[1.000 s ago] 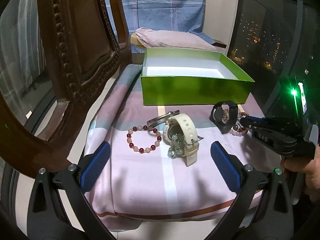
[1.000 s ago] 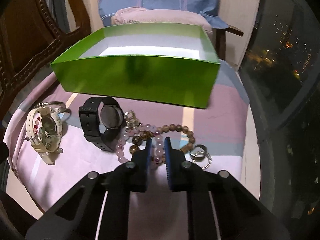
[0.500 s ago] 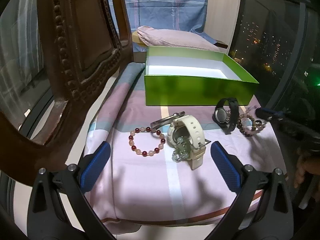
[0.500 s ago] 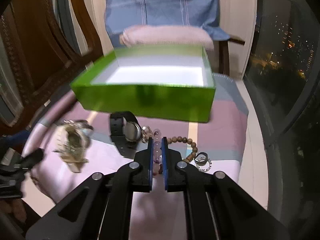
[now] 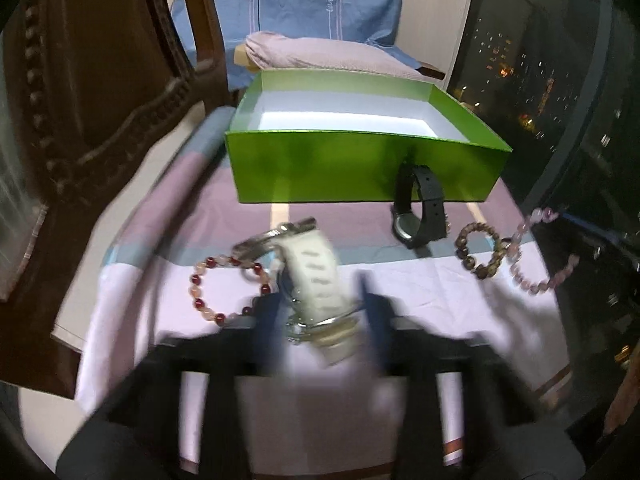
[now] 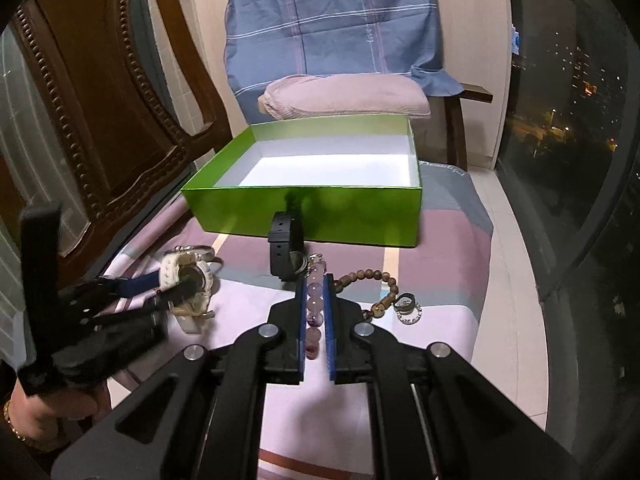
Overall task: Organize jewelry
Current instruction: 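Grasp the white watch by its strap with the left gripper, then lift the pink bead bracelet with the right gripper while the left gripper lifts the white watch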
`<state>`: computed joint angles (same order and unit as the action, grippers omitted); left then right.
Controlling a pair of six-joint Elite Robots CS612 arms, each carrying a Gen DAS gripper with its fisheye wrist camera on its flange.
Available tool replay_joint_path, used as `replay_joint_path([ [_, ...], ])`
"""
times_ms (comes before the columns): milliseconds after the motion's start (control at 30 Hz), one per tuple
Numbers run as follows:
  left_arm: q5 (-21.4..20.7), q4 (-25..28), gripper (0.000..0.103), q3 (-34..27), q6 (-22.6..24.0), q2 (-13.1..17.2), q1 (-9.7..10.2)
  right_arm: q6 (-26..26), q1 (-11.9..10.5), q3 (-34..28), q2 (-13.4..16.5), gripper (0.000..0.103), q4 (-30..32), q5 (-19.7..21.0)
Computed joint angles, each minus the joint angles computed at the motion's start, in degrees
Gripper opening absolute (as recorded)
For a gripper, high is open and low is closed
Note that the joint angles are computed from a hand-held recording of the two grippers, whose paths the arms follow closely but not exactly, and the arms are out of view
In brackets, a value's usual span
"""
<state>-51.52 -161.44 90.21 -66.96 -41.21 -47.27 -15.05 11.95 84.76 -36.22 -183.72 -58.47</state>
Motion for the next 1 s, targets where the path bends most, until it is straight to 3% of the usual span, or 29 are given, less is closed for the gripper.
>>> replay_joint_path([
  [100, 0.50, -5.07, 0.024, 1.17, 2.64, -0.26, -0.24, -0.24, -0.14, 0.56, -0.33, 0.008, -0.41, 0.20],
  [267, 7.60, -11.94, 0.024, 3.61, 9.20, -1.76, -2.50, 0.71, -0.75, 1.84, -1.16, 0.008, -2.53, 1.49],
  [433, 10.42, -21.54, 0.024, 6.78, 11.67, -2.99, -3.43, 1.92, -1.18, 3.09, -1.72, 0.008, -4.65, 3.13],
  [767, 11.04, -26.06, 0.024, 7.52, 14.16, -3.27, -3.43, 1.27, -1.12, 3.51, -1.93, 0.008, -4.16, 3.74],
  [1000, 14.35, -24.14, 0.024, 6.70, 16.75, -2.99, -4.21, 1.57, -1.13, 3.39, -1.78, 0.008, -4.25, 3.81],
])
